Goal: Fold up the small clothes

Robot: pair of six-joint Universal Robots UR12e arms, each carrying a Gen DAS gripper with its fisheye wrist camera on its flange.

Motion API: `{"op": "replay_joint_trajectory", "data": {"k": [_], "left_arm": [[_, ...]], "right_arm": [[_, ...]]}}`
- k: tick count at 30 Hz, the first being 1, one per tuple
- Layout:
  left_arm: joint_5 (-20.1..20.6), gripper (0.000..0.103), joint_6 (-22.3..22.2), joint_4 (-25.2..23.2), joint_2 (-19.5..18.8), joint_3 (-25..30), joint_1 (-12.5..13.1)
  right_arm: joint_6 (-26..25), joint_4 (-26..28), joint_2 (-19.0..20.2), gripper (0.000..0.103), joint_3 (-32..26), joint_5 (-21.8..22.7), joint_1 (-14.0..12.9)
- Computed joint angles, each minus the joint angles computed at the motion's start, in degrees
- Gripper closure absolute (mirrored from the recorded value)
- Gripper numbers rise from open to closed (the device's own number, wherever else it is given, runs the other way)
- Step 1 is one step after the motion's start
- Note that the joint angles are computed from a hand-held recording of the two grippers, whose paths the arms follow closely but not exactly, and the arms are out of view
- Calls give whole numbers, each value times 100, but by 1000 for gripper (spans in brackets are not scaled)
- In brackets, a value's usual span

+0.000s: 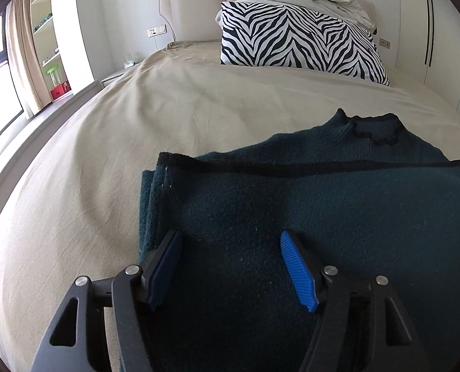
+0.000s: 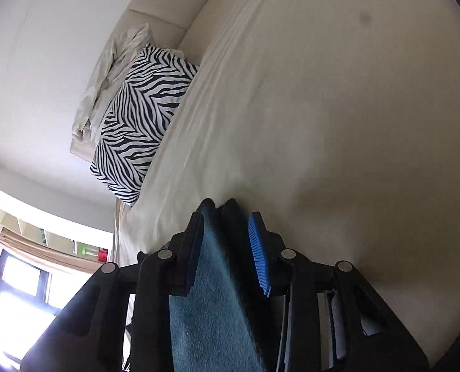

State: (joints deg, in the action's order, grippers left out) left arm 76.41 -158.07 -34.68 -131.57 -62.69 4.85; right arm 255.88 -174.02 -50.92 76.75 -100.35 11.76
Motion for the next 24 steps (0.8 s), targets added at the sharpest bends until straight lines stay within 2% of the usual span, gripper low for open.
{"op": "replay_joint_trajectory", "data": {"k": [3, 5, 6, 7, 10, 12, 13, 14, 16, 17, 24], "left_arm": [[30, 34, 6, 49, 12, -33, -6], [44, 34, 13, 69, 17, -44, -6], [42, 34, 13, 62, 15, -39, -4], [38, 34, 9, 59, 16, -39, -3], [40, 34, 9, 89, 22, -56, -5], [22, 34, 3, 97, 19, -55, -1], [12, 34, 0, 108, 21, -63, 3], [5, 34, -2, 121, 21, -68, 5], [-13, 34, -10, 147, 25, -84, 9], [-23, 34, -16, 162, 28, -94, 12], [-43, 34, -29, 175, 34, -104, 19]], "right_arm": [[-650, -363, -38, 73, -77, 593, 150], [-1168, -282, 144, 71, -526, 1179, 318], [-1417, -91, 264, 62, -798, 1538, 413], [-1651, 187, 412, 58, -1109, 1919, 494], [-2011, 716, 912, 58, -1932, 2804, 675], [-2090, 1231, 1142, 58, -2292, 3054, 741], [-2087, 1423, 1137, 59, -2249, 3074, 778], [-2037, 1384, 1153, 63, -2193, 3025, 780], [-1807, 797, 1078, 71, -1848, 3068, 740], [-1694, 632, 983, 71, -1629, 2968, 727], [-925, -612, 341, 72, -241, 1795, 543]]}}
